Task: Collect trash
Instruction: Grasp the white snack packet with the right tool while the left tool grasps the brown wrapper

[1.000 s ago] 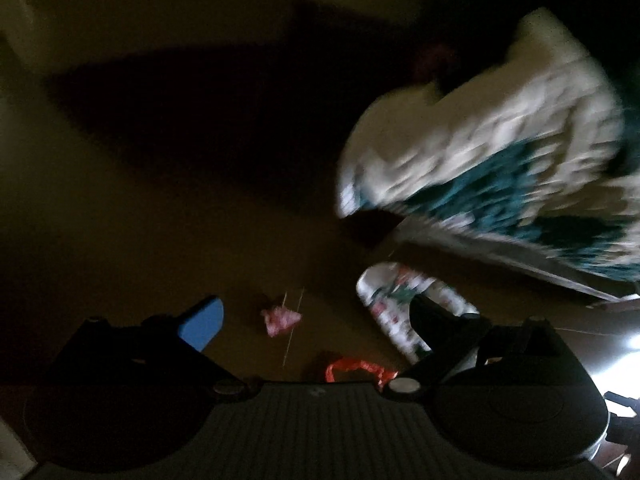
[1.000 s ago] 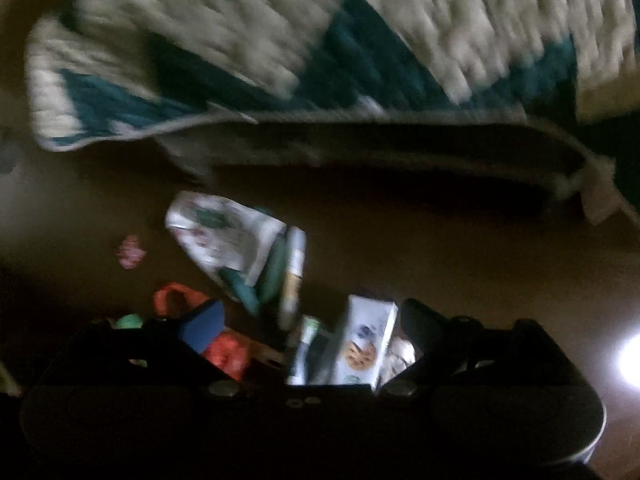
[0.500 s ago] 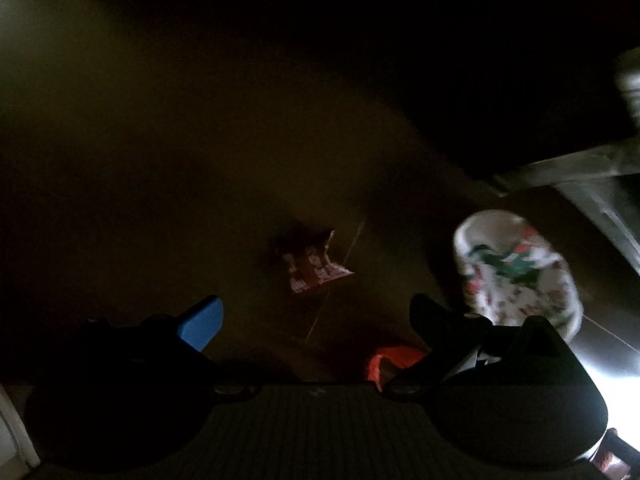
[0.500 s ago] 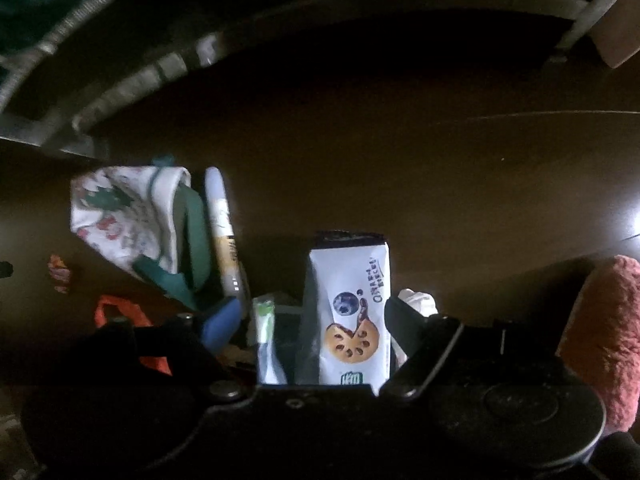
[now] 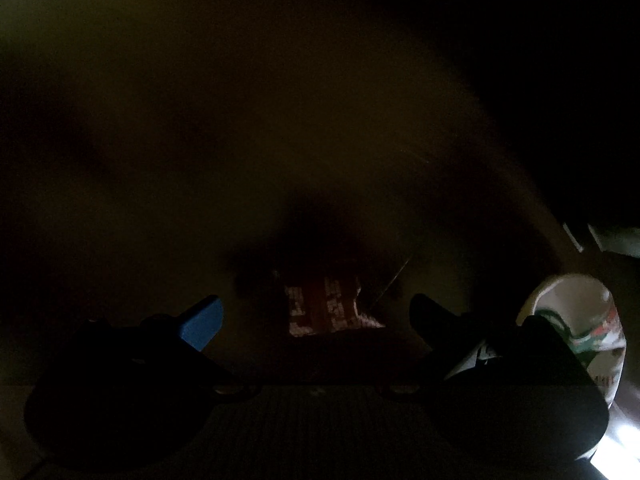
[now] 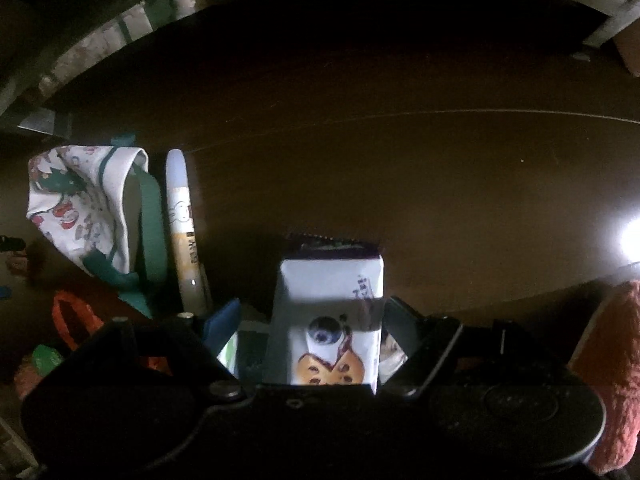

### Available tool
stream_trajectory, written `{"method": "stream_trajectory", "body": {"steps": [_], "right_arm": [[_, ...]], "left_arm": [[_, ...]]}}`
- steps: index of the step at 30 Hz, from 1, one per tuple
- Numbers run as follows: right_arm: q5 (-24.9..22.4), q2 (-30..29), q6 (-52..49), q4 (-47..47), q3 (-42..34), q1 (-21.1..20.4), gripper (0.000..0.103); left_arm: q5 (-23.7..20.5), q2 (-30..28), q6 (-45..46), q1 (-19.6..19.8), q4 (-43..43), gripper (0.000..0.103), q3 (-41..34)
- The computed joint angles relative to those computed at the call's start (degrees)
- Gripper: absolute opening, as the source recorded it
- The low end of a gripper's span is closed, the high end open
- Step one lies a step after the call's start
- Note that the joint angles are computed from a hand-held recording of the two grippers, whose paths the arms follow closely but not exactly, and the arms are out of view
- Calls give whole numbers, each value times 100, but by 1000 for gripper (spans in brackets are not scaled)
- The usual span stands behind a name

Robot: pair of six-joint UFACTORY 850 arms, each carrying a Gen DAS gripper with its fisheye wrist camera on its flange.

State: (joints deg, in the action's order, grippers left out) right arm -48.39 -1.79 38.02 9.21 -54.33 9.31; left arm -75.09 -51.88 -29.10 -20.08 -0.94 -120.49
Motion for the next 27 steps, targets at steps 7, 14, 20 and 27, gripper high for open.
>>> {"method": "stream_trajectory", "body": {"steps": [7,14,20,27], "right_arm": [[50,-243,-216,-9,-101,3,59],[-124,-438,-312,-172,-333,149,47],[-402,-362,-290,-325,-475,312,43],[-514,209,-295,-433,-569,325,41]], "left_arm": [[78,32,-81,-38,151,68,84],[53,168,-114,7,-29,44,235],[15,428,59,-11,51,41,550],[-136,627,327,-53,81,40,486]]}}
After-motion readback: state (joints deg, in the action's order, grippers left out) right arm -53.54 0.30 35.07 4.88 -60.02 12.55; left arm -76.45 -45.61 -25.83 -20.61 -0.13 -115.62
